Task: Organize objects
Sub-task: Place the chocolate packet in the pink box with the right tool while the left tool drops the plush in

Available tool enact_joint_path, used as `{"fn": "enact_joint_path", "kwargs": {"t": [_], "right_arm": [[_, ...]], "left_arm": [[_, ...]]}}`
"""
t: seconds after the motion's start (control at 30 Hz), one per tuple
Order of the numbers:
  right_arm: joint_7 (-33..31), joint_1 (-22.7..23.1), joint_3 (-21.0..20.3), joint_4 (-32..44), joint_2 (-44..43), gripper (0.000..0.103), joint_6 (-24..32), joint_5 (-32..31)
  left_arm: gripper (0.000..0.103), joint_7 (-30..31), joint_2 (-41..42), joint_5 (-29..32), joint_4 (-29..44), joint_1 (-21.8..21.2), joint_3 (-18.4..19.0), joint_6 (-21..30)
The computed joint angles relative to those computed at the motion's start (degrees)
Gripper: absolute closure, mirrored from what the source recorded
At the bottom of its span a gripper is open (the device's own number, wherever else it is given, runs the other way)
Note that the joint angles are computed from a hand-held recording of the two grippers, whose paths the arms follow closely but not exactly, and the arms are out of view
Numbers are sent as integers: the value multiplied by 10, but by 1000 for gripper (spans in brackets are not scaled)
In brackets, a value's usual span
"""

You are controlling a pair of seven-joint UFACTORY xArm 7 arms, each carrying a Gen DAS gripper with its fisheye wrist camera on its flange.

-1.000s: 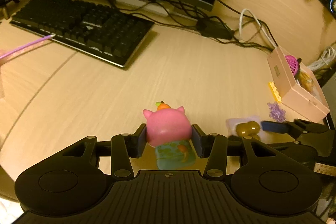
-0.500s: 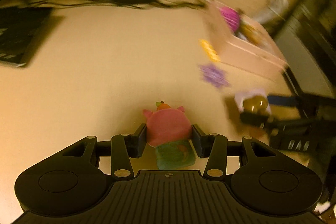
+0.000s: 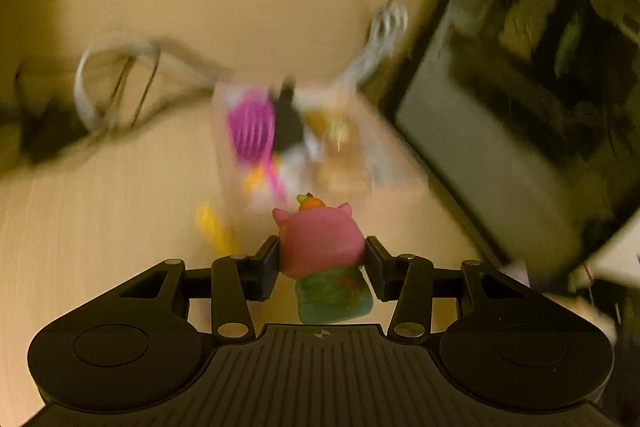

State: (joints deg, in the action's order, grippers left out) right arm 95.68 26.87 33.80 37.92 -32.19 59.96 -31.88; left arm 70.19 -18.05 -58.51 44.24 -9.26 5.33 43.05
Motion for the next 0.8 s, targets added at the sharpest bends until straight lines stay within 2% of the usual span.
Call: {"fn": "enact_joint_path", "kwargs": {"t": [0.17,0.2,0.27,0.3,0.4,0.57,0.73,0.8], "right_arm": [[15,1,5,-8,-19,25,16,6],[18,0,7,-10,-23,25,18,6],[26,0,11,-12,-26,25,23,8],[28,0,11,-13,-29,25,24,9],[30,2,12,-15,-32,25,30,15],[26,6,2,-28,-38,25,19,26],[17,2,-6,-37,-40,25,-6,25],[13,0,-7,-39,-40,25,-15,25]], "left_arm": [[51,61,89,-111,87,-36,-37,-75],[51,69,106,-111,98,-40,-52,-100],[51,54,133,-63,105,-45,-83,-164],[51,46,142,-47,106,-46,-90,-177],[50,6,150,-19,107,-43,-96,-172],[50,11,135,-18,93,-44,-96,-177],[50,-23,142,9,100,-43,-95,-174],[48,-16,146,-7,106,-50,-81,-157]]}}
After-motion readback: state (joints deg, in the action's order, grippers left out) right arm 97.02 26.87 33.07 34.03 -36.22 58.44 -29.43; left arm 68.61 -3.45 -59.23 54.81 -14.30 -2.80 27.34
